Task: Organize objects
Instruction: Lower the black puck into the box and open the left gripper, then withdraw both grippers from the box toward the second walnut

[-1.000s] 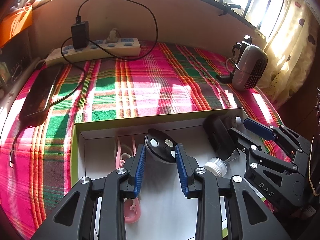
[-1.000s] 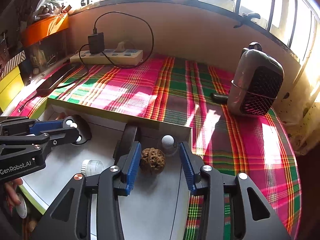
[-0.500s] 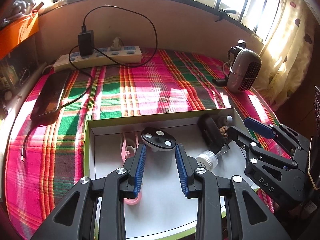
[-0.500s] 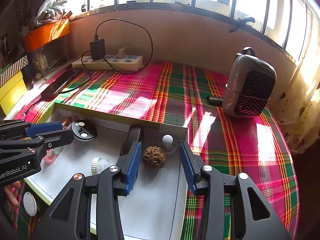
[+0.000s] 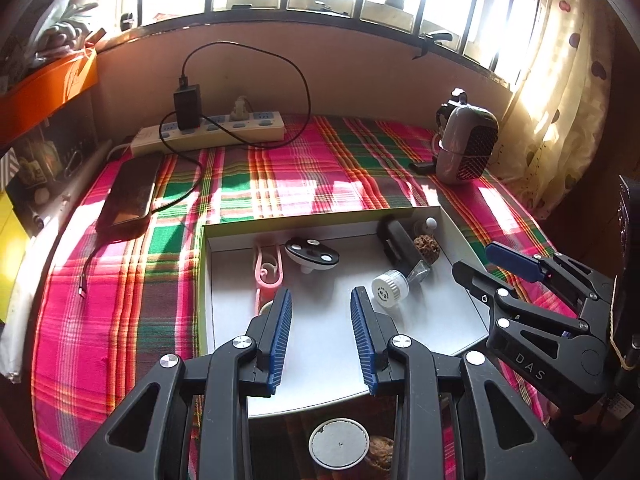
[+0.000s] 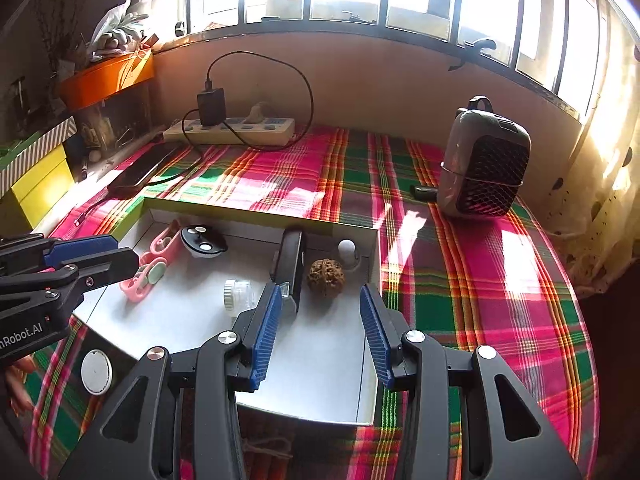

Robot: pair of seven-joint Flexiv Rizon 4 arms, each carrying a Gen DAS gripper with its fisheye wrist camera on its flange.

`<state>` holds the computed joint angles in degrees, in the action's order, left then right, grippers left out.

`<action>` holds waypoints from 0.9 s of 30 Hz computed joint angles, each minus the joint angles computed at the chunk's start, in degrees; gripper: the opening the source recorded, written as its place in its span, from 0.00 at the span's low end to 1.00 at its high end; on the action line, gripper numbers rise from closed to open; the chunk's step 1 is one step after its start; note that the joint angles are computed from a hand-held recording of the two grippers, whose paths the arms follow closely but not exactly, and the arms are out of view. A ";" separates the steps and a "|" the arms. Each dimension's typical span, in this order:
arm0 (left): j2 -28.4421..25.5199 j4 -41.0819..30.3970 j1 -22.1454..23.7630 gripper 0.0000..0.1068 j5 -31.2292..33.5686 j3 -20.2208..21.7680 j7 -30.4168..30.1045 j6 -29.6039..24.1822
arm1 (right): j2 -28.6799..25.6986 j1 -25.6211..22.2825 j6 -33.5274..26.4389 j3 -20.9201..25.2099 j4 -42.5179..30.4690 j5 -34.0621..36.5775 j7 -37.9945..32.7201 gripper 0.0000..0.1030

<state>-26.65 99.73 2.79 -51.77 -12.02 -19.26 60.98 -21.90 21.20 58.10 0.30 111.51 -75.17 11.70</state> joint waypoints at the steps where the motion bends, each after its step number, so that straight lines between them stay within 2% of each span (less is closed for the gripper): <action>1: 0.47 0.59 0.19 0.27 -0.47 -0.06 0.37 0.09 | 0.30 0.11 0.04 0.09 0.36 -0.31 0.57 0.41; 9: 2.97 4.05 1.31 0.27 -6.60 0.60 4.69 -0.54 | 1.49 0.32 1.81 1.25 2.51 -2.21 4.23 0.41; 15: 3.52 5.14 1.40 0.27 -7.50 2.32 4.28 -0.90 | 1.33 0.55 4.02 1.91 3.22 -3.41 5.47 0.41; 22: 4.39 6.93 1.82 0.27 -8.26 3.49 5.02 -1.95 | 0.19 0.00 12.16 1.87 2.80 -9.40 8.47 0.41; 25: 4.64 7.40 2.12 0.27 -8.42 3.99 4.88 -2.91 | -1.12 -0.22 15.82 2.04 1.71 -11.55 7.97 0.41; 27: 4.70 7.55 2.27 0.27 -8.43 4.30 4.74 -3.34 | -2.11 0.25 16.43 2.38 0.99 -10.40 5.89 0.42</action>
